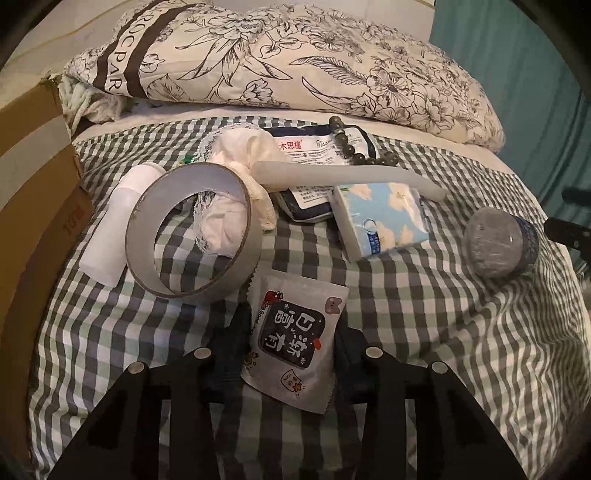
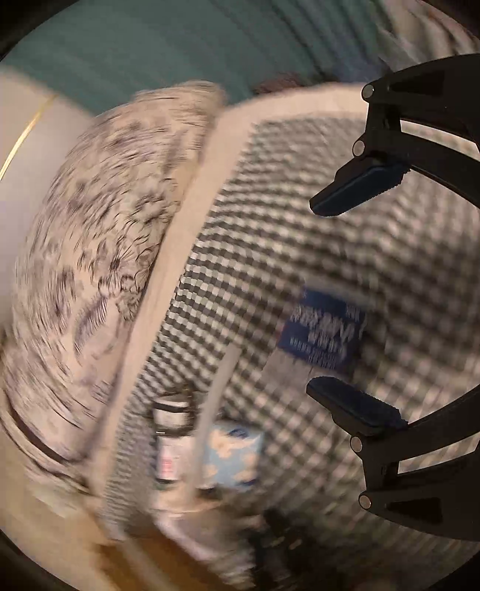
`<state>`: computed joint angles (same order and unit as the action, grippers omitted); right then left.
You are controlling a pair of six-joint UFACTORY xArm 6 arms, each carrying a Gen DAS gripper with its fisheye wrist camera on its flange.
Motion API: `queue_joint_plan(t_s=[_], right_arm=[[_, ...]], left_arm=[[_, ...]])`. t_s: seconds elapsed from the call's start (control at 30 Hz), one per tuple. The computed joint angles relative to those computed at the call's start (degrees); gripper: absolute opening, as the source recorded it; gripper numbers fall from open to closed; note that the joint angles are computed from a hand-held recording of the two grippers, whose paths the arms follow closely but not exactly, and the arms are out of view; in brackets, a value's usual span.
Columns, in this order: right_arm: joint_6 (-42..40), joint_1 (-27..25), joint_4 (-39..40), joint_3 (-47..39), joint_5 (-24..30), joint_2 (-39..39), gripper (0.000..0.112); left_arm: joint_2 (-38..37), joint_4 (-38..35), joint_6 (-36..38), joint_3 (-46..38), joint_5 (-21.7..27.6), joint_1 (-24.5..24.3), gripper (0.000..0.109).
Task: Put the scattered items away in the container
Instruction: 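Grasp the snack packet with the left gripper while the right grasps the dental floss jar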
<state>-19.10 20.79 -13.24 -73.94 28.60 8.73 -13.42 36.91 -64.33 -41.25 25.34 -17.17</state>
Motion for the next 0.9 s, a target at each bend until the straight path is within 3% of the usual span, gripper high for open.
queue_joint_plan(t_s=[0.17, 0.3, 0.53, 0.63, 0.73, 0.9], right_arm=[[-12.5, 2.0, -8.5, 0.5, 0.6, 0.3, 0.089], [-14.5, 3.5, -15.6, -0.1, 1.8, 2.4, 0.089], [-7.5, 4.9, -24.3, -5.1, 4.5, 10.2, 0.089], [-2.8, 4.6, -26.1, -5.1, 3.1, 11.3, 0.089], [1.5, 4.0, -25.7, -4.4, 2.4, 10.8, 0.088], [9.6, 3.3, -19.3, -5.6, 5.6, 10.3, 0.080]], left_arm=[[-0.5, -4.4, 4.6, -1.0, 3.8, -1.2, 0.041], [-0.9, -6.2, 6.3, -1.6, 5.8, -1.2, 0.041], [-2.8, -6.6, 6.7, -0.8, 6.4, -1.5, 0.041], [-3.2, -6.5, 6.8, -0.7, 6.8, -1.6, 0.041], [-3.7, -6.7, 6.7, -0.4, 7.0, -1.7, 0.041], [-5.4, -7.2, 6.4, 0.7, 6.9, -2.5, 0.041]])
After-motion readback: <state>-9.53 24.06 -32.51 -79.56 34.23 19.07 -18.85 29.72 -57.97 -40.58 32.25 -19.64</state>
